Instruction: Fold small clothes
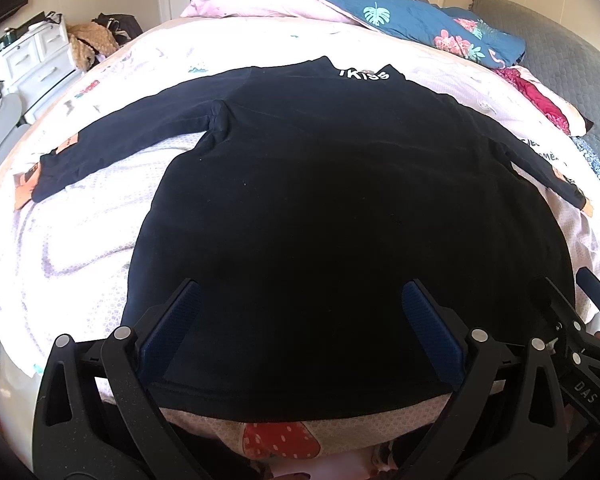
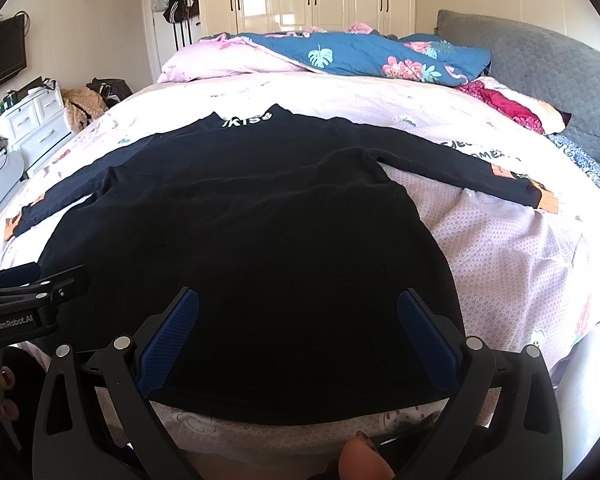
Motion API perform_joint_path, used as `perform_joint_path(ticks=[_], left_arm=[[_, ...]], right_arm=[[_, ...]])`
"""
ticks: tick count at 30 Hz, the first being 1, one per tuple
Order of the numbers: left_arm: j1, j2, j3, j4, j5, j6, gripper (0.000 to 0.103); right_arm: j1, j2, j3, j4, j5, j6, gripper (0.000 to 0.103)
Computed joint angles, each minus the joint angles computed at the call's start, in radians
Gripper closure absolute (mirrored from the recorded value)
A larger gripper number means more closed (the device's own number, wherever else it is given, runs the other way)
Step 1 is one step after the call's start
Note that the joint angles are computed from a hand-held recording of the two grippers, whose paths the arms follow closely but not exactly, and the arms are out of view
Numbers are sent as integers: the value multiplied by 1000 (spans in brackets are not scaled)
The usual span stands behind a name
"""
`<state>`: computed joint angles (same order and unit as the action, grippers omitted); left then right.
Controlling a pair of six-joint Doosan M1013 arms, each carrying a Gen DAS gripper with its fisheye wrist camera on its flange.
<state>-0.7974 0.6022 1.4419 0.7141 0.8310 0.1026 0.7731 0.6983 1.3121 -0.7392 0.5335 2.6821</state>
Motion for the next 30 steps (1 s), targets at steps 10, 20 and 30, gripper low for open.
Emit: perform_joint_path(ticks=[10,20,30], left_arm=[[22,20,-64,-49,19,85,8],[54,55,-155,-80,33,138,8],[97,104,-262,-109,62,175,8]], right_arm=[[-24,18,-80,189,74,-181,4],[-47,53,-179,230,119,-225,4],[-78,131,-356,285,221,-266,4]])
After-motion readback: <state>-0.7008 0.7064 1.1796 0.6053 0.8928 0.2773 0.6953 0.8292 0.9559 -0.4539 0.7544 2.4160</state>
